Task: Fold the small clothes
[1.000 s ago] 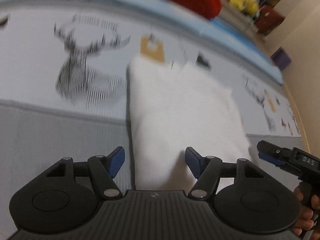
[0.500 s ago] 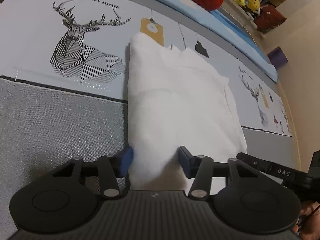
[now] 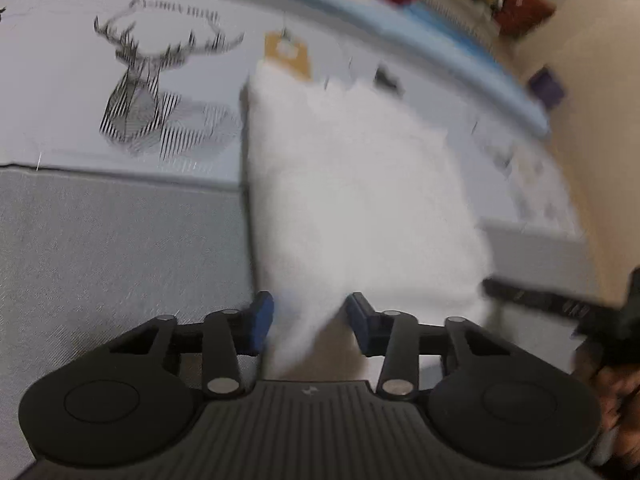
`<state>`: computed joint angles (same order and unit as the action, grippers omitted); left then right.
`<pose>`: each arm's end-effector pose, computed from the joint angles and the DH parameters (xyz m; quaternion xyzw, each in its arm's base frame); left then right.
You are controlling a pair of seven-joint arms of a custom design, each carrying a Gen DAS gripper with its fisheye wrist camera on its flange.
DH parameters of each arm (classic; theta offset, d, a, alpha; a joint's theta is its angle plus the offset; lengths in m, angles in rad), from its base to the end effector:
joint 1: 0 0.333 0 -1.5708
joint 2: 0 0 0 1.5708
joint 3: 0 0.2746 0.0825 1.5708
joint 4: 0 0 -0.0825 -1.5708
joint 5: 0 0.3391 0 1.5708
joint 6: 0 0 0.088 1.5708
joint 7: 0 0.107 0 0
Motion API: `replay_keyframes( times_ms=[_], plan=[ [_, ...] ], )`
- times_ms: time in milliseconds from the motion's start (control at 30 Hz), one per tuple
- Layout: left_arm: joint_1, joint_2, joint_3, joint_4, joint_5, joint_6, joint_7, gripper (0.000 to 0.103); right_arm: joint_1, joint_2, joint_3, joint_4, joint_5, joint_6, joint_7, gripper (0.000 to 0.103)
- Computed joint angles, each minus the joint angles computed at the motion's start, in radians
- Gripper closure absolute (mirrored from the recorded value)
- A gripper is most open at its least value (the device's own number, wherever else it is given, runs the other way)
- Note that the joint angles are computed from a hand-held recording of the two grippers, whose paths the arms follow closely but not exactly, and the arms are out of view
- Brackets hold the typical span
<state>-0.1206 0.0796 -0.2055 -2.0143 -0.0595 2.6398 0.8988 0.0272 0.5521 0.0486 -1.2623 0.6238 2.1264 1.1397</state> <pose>0.5408 -0.1788 0.4573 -0.8009 0.5337 -0.2671 0.0489 0.6786 0.0695 0.4561 -0.7435 0.5821 0.0468 0.3258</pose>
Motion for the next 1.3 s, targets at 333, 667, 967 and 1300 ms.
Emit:
replay_keyframes(
  times_ms=[333,667,967,1300],
  plan=[
    [-0.043,-0.045,0.002,0.031,0.23,-0.131,-0.132,0.053,0.018,-0.046,-0.028,-0.067,-0.07,0.035,-0.039,0.084],
    [-0.097,-0.226,-0.045,-0.009,0.648,-0.212,-0.478,0.015,0.056,-0.362,-0.038,-0.527,-0.129,0.534,-0.288,0.069],
    [-0.171,-0.38,-0.171,-0.048,0.865,-0.395,-0.705,0.0,0.044,-0.643,-0.07,-0.723,0.303,0.54,-0.648,0.042],
    [-0.251,-0.323,-0.226,-0.083,0.922,-0.46,-0.902,0.001,0.077,-0.866,-0.108,-1.005,0.312,0.55,-0.695,0.025]
  ],
)
